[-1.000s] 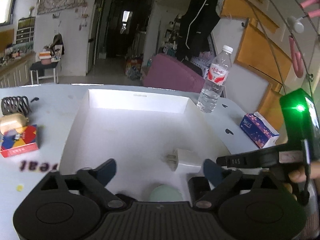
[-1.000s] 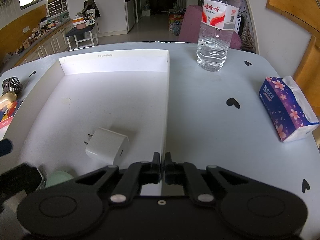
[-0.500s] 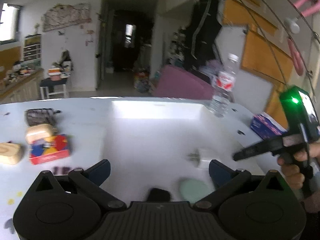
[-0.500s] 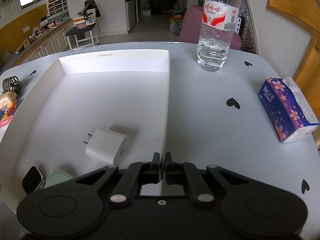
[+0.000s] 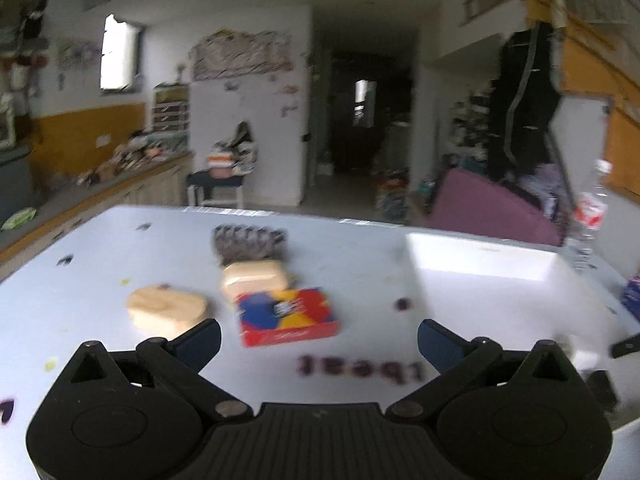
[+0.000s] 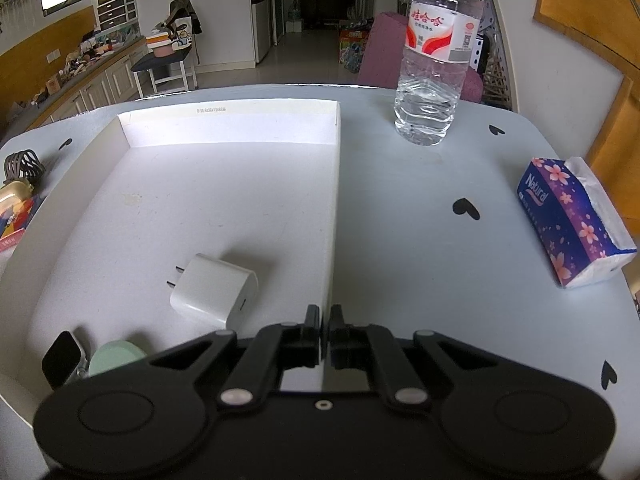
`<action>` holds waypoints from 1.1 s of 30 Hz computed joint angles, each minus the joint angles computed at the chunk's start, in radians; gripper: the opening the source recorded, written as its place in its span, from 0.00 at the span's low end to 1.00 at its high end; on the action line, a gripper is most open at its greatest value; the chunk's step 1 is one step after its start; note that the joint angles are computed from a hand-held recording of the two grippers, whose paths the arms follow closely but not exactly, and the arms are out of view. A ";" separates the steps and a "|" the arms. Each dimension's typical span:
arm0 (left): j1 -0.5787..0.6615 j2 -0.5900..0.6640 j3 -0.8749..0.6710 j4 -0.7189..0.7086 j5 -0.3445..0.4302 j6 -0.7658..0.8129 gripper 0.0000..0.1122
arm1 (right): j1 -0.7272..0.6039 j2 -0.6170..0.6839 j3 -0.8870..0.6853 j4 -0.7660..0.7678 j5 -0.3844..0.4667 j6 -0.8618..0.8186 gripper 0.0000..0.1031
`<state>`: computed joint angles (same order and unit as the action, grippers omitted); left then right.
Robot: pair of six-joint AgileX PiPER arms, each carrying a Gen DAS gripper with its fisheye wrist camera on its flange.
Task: Organize rigid objects
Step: 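Withdraw the left gripper from the tray toward the card box, then grasp the red-blue-yellow card box with the left gripper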
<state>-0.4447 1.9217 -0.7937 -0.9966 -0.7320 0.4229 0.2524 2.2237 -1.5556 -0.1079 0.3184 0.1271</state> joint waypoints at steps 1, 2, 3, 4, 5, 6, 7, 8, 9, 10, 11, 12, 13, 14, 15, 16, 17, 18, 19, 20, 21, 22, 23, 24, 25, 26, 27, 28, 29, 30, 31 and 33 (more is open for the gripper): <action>0.016 0.012 -0.008 0.000 0.011 -0.012 0.92 | 0.000 0.000 -0.001 -0.001 0.000 0.000 0.05; 0.037 0.026 -0.006 0.015 0.023 -0.041 0.92 | 0.000 0.000 -0.001 -0.001 0.000 0.000 0.05; 0.053 0.041 -0.019 0.014 0.043 -0.048 0.92 | 0.000 0.000 -0.001 -0.001 0.000 0.000 0.05; 0.065 0.056 -0.036 0.011 0.061 -0.046 0.92 | 0.001 0.000 0.000 -0.007 0.000 0.005 0.05; 0.077 0.067 -0.040 0.025 0.071 -0.058 0.92 | 0.002 0.000 0.001 -0.013 -0.001 0.009 0.05; 0.086 0.082 -0.055 0.033 0.085 -0.063 0.92 | 0.003 0.000 0.002 -0.018 -0.002 0.013 0.05; 0.103 0.099 -0.080 0.047 0.112 -0.066 0.92 | 0.003 0.001 0.000 -0.020 -0.002 0.014 0.05; 0.119 0.112 -0.104 0.052 0.140 -0.066 0.92 | 0.003 0.002 -0.001 -0.022 -0.002 0.015 0.05; 0.134 0.127 -0.129 0.055 0.172 -0.068 0.92 | 0.003 0.002 -0.001 -0.024 -0.002 0.016 0.05; 0.157 0.144 -0.165 0.063 0.217 -0.064 0.92 | 0.003 0.003 -0.002 -0.026 -0.002 0.017 0.05; 0.171 0.157 -0.198 0.049 0.253 -0.045 0.92 | 0.004 0.003 -0.001 -0.029 -0.003 0.021 0.05; 0.185 0.172 -0.228 0.026 0.285 -0.017 0.92 | 0.005 0.002 0.000 -0.030 -0.003 0.021 0.05; 0.197 0.187 -0.263 -0.016 0.311 0.032 0.92 | 0.005 0.002 0.000 -0.030 -0.003 0.021 0.05; 0.204 0.205 -0.302 -0.081 0.324 0.102 0.92 | 0.005 0.002 0.000 -0.030 -0.003 0.022 0.05; 0.204 0.221 -0.328 -0.132 0.321 0.153 0.92 | 0.005 0.002 0.000 -0.030 -0.003 0.022 0.05; 0.205 0.236 -0.357 -0.196 0.317 0.215 0.92 | 0.005 0.002 0.000 -0.030 -0.003 0.022 0.05; 0.209 0.254 -0.398 -0.271 0.321 0.291 0.92 | 0.005 0.002 0.000 -0.030 -0.003 0.022 0.05; 0.213 0.267 -0.427 -0.326 0.322 0.341 0.92 | 0.005 0.003 -0.001 -0.031 -0.004 0.022 0.05; 0.214 0.275 -0.448 -0.373 0.323 0.380 0.92 | 0.005 0.004 -0.001 -0.032 -0.004 0.021 0.06; 0.219 0.290 -0.482 -0.435 0.330 0.437 0.92 | 0.005 0.003 -0.001 -0.031 -0.004 0.022 0.06; 0.221 0.305 -0.512 -0.492 0.330 0.492 0.92 | 0.005 0.003 -0.001 -0.031 -0.004 0.022 0.06; 0.217 0.321 -0.547 -0.565 0.313 0.570 0.92 | 0.005 0.003 -0.001 -0.031 -0.004 0.022 0.06; 0.211 0.339 -0.586 -0.641 0.294 0.658 0.92 | 0.005 0.003 -0.001 -0.031 -0.004 0.022 0.06; 0.205 0.356 -0.613 -0.679 0.274 0.705 0.92 | 0.005 0.003 -0.001 -0.031 -0.004 0.022 0.06; 0.198 0.370 -0.636 -0.701 0.252 0.735 0.92 | 0.005 0.003 0.000 -0.033 -0.004 0.023 0.06; 0.189 0.390 -0.667 -0.730 0.222 0.782 0.92 | 0.006 0.003 0.000 -0.037 -0.004 0.027 0.06; 0.181 0.409 -0.690 -0.738 0.198 0.809 0.92 | 0.007 0.004 -0.001 -0.040 -0.004 0.029 0.06; 0.175 0.422 -0.699 -0.708 0.179 0.795 0.91 | 0.007 0.005 -0.002 -0.041 -0.003 0.029 0.06; 0.173 0.424 -0.689 -0.665 0.182 0.748 0.91 | 0.009 0.004 0.000 -0.046 -0.003 0.034 0.06; 0.171 0.425 -0.686 -0.655 0.178 0.736 0.91 | 0.009 0.004 0.000 -0.045 -0.004 0.034 0.06; 0.170 0.422 -0.678 -0.642 0.176 0.720 0.89 | 0.009 0.004 0.000 -0.046 -0.004 0.035 0.06; 0.171 0.420 -0.664 -0.605 0.155 0.667 0.82 | 0.009 0.004 0.000 -0.046 -0.004 0.035 0.06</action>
<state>-0.2740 2.3415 -1.4580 -1.6018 -0.5767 1.0895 0.2613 2.2278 -1.5553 -0.1538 0.3146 0.1620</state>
